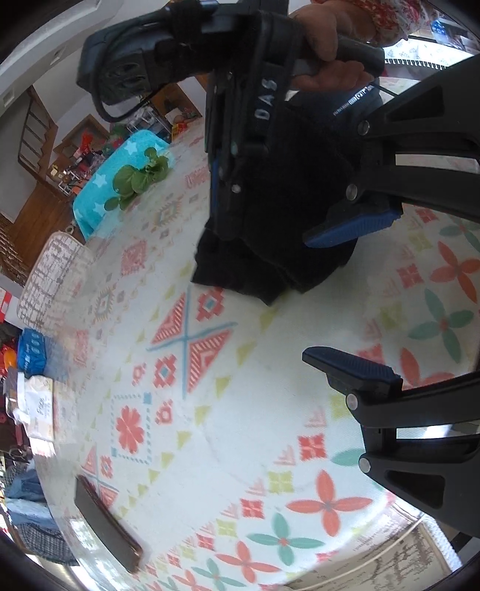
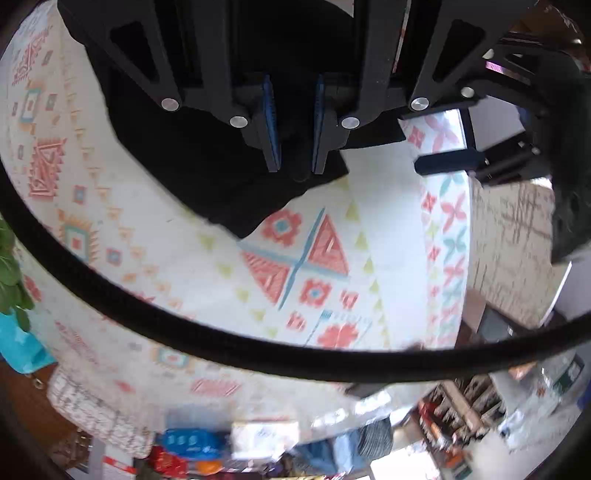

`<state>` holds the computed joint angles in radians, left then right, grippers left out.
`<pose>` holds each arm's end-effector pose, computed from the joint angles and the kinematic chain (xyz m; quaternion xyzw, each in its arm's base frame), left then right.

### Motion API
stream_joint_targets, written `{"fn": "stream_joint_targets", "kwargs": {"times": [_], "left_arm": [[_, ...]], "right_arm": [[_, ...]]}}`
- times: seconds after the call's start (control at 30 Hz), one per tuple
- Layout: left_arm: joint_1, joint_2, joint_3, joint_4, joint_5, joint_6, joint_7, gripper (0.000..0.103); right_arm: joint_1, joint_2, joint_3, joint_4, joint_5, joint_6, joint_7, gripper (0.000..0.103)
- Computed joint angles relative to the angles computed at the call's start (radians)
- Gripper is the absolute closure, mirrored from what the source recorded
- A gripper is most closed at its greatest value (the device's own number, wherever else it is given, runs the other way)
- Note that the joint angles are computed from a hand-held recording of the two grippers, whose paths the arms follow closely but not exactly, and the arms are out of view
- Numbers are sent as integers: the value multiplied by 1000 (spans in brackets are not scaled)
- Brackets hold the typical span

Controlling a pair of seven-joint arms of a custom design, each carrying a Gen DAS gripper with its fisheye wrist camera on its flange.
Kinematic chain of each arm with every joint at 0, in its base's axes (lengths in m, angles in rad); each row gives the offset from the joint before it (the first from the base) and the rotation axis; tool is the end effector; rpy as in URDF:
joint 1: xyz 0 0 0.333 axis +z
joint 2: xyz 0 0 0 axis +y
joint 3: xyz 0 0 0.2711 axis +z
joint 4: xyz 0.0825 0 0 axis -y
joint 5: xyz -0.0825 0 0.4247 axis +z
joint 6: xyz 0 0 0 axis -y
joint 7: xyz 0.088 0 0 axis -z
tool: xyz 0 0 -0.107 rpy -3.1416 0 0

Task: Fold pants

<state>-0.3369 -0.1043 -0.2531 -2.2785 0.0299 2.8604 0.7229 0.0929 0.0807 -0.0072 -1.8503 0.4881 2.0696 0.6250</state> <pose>0.4857 -0.3287 0.4091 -0.7365 0.5875 -0.3325 0.0434 0.6303 0.0786 0.4359 -0.9063 0.3549 0.0133 0.2291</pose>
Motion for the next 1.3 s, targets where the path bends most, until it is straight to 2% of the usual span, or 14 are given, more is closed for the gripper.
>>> {"fn": "stream_joint_targets", "kwargs": {"times": [0.13, 0.27, 0.4, 0.47, 0.53, 0.6, 0.67, 0.8, 0.9, 1.03, 1.13, 1.23, 1.3], "left_arm": [[15, 84, 1, 103, 58, 23, 19, 45], [27, 169, -4, 209, 81, -22, 38, 45], [32, 172, -12, 219, 68, -54, 58, 45], [37, 155, -13, 203, 43, -74, 71, 45], [41, 124, -10, 172, 14, -81, 79, 45], [43, 97, -4, 154, 33, -98, 56, 45], [45, 81, -1, 151, 66, -120, 37, 45], [38, 91, -6, 189, 106, -146, 55, 45], [25, 139, -17, 255, 85, -158, 120, 45], [-3, 234, -48, 379, 50, -200, 253, 45], [-33, 332, -73, 502, 51, -256, 342, 45], [-68, 414, -88, 601, 67, -305, 406, 45], [-103, 466, -83, 666, 108, -340, 427, 45]], "right_arm": [[-15, 59, -4, 108, 48, -29, 44, 86], [-20, 145, 5, 217, 42, -53, 89, 86], [-7, 238, 18, 291, -21, -70, 151, 84], [-2, 288, 21, 333, -45, -75, 190, 80], [-5, 307, 28, 346, -44, -65, 216, 71], [-26, 299, 35, 345, 4, -48, 230, 53], [-49, 272, 36, 332, 50, -29, 237, 43], [-113, 136, -4, 217, 141, 30, 254, 43], [-180, 19, -69, 91, 184, 61, 293, 43], [-283, -135, -179, -90, 114, 147, 417, 43], [-368, -215, -240, -192, 36, 171, 512, 43], [-432, -286, -276, -279, -16, 163, 563, 43], [-451, -326, -285, -327, -23, 159, 560, 43]]}}
